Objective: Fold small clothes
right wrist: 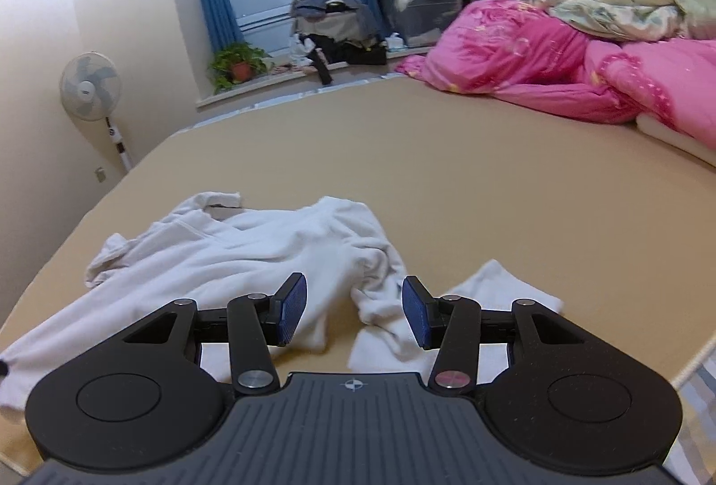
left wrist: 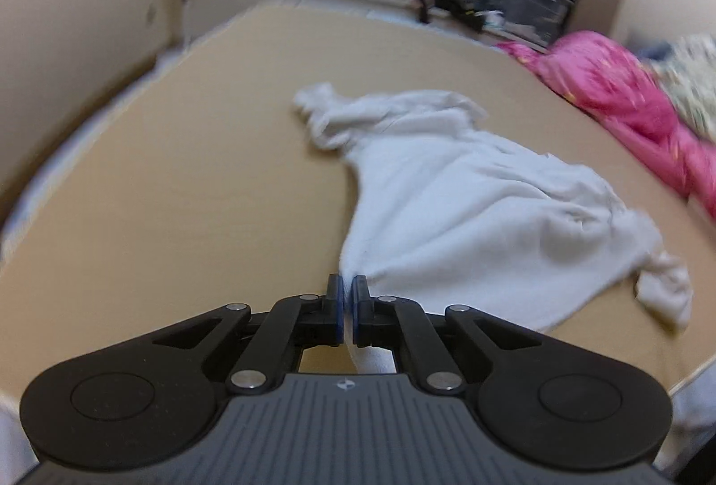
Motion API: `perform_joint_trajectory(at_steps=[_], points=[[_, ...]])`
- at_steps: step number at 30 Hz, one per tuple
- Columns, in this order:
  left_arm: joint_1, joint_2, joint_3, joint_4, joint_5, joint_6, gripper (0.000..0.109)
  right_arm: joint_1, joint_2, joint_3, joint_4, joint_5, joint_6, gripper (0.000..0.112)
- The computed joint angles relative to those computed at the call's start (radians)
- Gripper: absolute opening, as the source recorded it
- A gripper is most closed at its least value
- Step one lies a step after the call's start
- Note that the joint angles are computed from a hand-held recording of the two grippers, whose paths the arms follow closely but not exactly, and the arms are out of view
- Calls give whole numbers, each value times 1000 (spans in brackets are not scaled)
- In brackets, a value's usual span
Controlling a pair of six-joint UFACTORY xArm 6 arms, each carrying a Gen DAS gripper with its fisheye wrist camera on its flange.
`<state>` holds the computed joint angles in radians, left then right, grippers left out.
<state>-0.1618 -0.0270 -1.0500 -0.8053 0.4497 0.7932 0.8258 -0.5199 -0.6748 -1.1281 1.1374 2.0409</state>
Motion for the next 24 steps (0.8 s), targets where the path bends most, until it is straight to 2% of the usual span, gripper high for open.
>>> perform_joint_trajectory(at_steps=[3,6,9,10,11,14,16,18,19,21,22,23,24], points=[[33,44,-62,-64,123,-14,4,-34,-2,11,20,-37,1,50],[11,55,-75,-34,104,-14,5,-119,12,12,40,-155,-28,50],[13,89,-121,-4,130,-85,27,-214,40,11,32,-317,-61,50],[5,97,-121,18,121,-129,46,-248,56,8,30,-373,-83,51],[2,109,-129,56,115,-179,54,-278,80,-1,37,-412,-114,53],[0,154,-167,175,150,-291,54,-344,157,-24,85,-500,-175,53],[2,168,-173,211,170,-316,53,-377,198,-29,125,-552,-194,53],[-2,174,-170,236,153,-317,48,-389,234,-37,157,-583,-206,53],[-3,175,-167,243,140,-313,41,-388,246,-41,160,-591,-205,53],[-5,178,-164,262,122,-315,23,-377,259,-53,132,-586,-196,43],[-6,178,-160,269,117,-312,10,-366,255,-55,105,-570,-189,25],[-6,177,-158,271,116,-306,10,-356,251,-59,73,-556,-182,10],[-8,171,-151,264,108,-297,9,-351,242,-57,50,-551,-177,5]])
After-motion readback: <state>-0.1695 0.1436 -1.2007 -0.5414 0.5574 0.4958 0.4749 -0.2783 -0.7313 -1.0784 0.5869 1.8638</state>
